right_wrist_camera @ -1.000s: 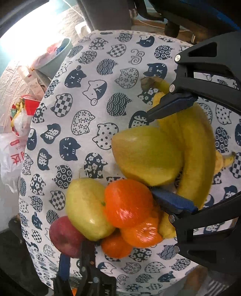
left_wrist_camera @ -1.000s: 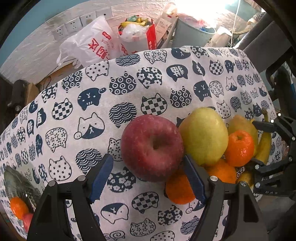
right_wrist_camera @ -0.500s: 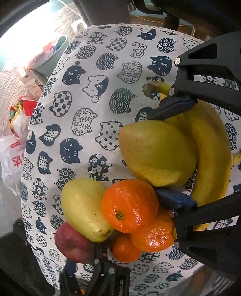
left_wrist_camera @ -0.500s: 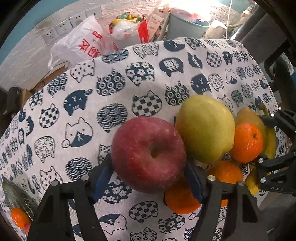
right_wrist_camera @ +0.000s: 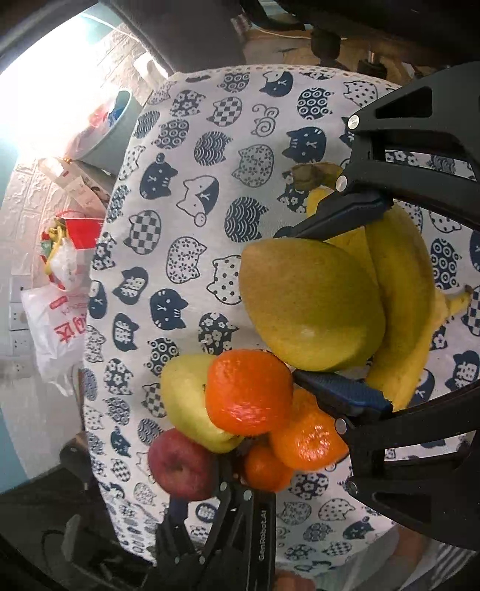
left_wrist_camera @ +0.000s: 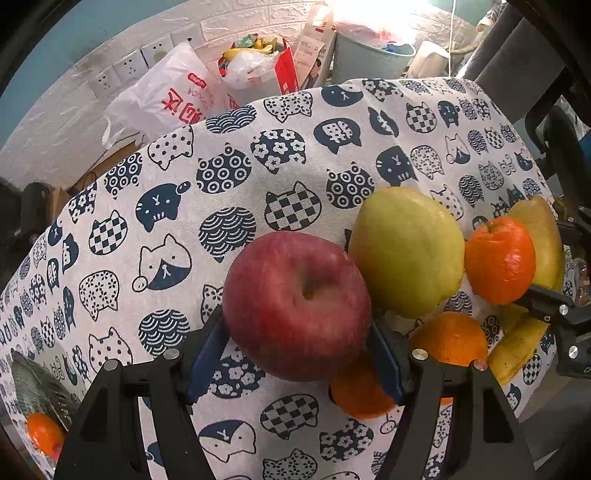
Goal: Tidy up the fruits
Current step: 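Grasp a red apple with the left tool while the right tool lifts the pear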
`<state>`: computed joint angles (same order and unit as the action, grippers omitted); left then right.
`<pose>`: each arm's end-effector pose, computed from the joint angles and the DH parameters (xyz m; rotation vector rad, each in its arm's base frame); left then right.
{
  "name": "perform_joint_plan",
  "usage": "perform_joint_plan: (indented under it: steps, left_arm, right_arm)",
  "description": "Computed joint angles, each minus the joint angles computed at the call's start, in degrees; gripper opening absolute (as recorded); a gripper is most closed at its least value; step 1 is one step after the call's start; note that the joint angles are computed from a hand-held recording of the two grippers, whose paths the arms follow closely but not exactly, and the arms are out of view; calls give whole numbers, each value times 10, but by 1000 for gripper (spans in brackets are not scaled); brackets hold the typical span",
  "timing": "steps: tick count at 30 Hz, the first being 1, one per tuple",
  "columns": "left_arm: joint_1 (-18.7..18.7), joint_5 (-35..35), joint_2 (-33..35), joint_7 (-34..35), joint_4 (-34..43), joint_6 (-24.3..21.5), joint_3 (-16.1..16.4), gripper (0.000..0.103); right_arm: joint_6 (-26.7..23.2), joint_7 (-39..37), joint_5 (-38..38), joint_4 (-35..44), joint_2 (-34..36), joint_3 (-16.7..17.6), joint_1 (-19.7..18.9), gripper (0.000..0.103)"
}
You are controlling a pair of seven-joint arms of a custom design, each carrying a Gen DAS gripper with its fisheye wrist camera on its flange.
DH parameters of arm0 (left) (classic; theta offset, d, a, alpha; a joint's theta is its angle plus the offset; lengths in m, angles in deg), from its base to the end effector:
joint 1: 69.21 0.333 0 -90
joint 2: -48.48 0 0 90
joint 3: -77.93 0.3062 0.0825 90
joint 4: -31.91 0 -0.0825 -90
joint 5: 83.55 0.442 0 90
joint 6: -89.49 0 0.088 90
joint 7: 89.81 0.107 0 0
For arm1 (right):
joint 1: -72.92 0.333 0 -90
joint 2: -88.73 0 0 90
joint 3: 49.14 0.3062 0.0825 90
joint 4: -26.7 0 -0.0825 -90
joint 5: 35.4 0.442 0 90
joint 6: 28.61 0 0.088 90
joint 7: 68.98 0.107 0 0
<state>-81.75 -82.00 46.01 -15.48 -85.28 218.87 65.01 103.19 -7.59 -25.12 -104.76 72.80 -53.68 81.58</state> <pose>0.5575 -0.2657 0.4507 -1.9076 2.3010 -0.3282 0.5428 0.0419 0.4559 -2.4192 1.4839 -0.2053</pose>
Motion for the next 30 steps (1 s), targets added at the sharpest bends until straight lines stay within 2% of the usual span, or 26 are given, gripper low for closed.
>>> perform_joint_plan:
  steps: [12,13,15,16,18,21,23,26,30]
  left_arm:
    - [3,-4,-65,-12,-39,29,-5,69]
    - [4,-6,-71,-11,-42,32,-6,65]
    - [6,-7,-83,-8,-52,42,-6,45]
    - [9,-2,-85,-13,-52,43,-7,23]
    - [9,-31,-88,0,-52,40,0,23]
    - [14,-40,-91,-13,-58,40,-1,39]
    - [14,-43,-92,-12,-63,38,-3,62]
    - [14,-31,-88,-17,-66,34,-9,79]
    - [16,22,-65,-41,-51,12,-19,90]
  right_arm:
    - [8,0,23,-24,-49,-13,4,69]
    - [9,1,28,-25,-53,-15,5,69]
    - [8,0,32,-26,-58,-17,7,69]
    - [9,2,32,-27,-60,-17,7,69]
    - [8,3,32,-26,-61,-17,9,69]
    - [4,6,34,-27,-63,-17,12,69]
    - [2,5,38,-27,-63,-18,14,69]
    - [2,2,42,-27,-63,-19,16,69]
    - [3,3,45,-26,-62,-19,17,69]
